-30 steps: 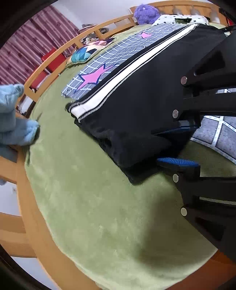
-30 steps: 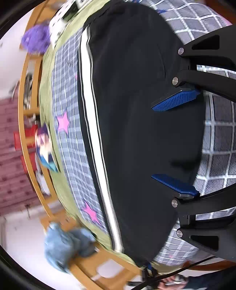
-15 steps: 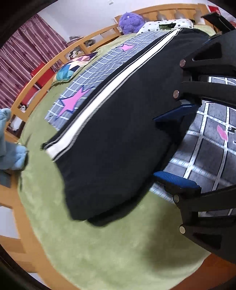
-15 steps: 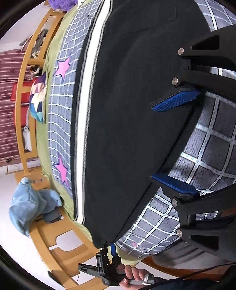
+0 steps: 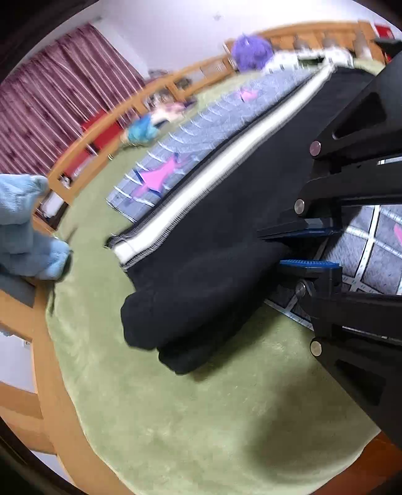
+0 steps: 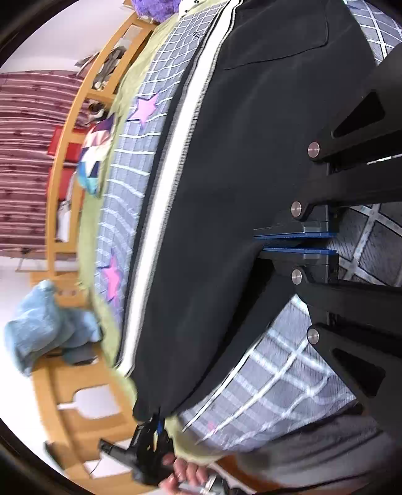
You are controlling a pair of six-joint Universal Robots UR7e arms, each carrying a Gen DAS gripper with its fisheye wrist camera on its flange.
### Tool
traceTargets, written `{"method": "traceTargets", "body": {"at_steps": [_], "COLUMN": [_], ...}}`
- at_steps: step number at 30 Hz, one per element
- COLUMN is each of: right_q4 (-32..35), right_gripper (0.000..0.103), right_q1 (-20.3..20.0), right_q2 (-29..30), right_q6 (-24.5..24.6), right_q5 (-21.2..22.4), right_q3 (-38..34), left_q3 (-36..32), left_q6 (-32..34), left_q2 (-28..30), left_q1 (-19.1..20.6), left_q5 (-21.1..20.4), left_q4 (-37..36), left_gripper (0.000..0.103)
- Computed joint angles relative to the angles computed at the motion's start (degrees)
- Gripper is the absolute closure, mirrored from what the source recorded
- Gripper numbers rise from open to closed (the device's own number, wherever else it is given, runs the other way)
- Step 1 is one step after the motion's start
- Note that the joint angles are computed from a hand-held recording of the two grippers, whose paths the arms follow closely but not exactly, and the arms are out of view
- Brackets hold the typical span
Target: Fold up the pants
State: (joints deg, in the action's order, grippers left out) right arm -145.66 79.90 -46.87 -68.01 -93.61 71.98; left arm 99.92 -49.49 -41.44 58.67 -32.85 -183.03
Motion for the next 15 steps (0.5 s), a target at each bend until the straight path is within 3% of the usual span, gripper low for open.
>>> {"method": "traceTargets", "body": {"at_steps": [3, 5, 7, 9, 10, 11, 13, 15], "right_q4": [5.13, 6.41, 2.19, 0.03, 1.00, 4.26, 8.86, 9.40], "right_gripper": [0.098, 0.097, 0.096, 0.090, 0.087, 0.079, 0.078, 0.078], "right_q1": [-0.21, -0.21, -0.27, -0.23, -0.07, 0.01, -0.04, -0.28], "right_q2": [-0.08, 1.65, 2.02, 0.69, 0.09, -0.48, -1.39, -2.68], "right_q6": [-0.27, 0.43, -1.87, -3.07, -2.98, -2.82, -3.16, -4.01], "right_q5": [0.08, -3.66, -5.36, -5.10, -5.01, -4.47, -2.53, 0.86], "right_q3": [-1.87, -2.98, -0.91, 1.59, 1.74, 0.97, -0.06, 0.34], "left_q3": [0.69, 0.28, 1.34, 2.03, 2.16, 2.39, 2.13, 2.31], "left_q6": [-1.99, -4.67, -4.64, -6.79, -9.95, -11.18, -8.65, -4.64], "left_q2": [-0.45, -0.06, -0.34, -1.33, -2.10, -2.42, -2.40, -2.49], "left_q1": [0.78, 1.70, 1.90, 1.43, 0.80, 0.24, -0.60, -1.34], "left_q5": [-1.13, -1.83, -2.45, -1.47, 0.75, 2.21, 2.37, 0.27], "left_q4": [1.76, 4.87, 3.67, 6.13, 10.78, 13.02, 13.58, 11.86], "left_gripper": [0.091, 0.091, 0.087, 0.075, 0.062, 0.059, 0.059, 0.059]}}
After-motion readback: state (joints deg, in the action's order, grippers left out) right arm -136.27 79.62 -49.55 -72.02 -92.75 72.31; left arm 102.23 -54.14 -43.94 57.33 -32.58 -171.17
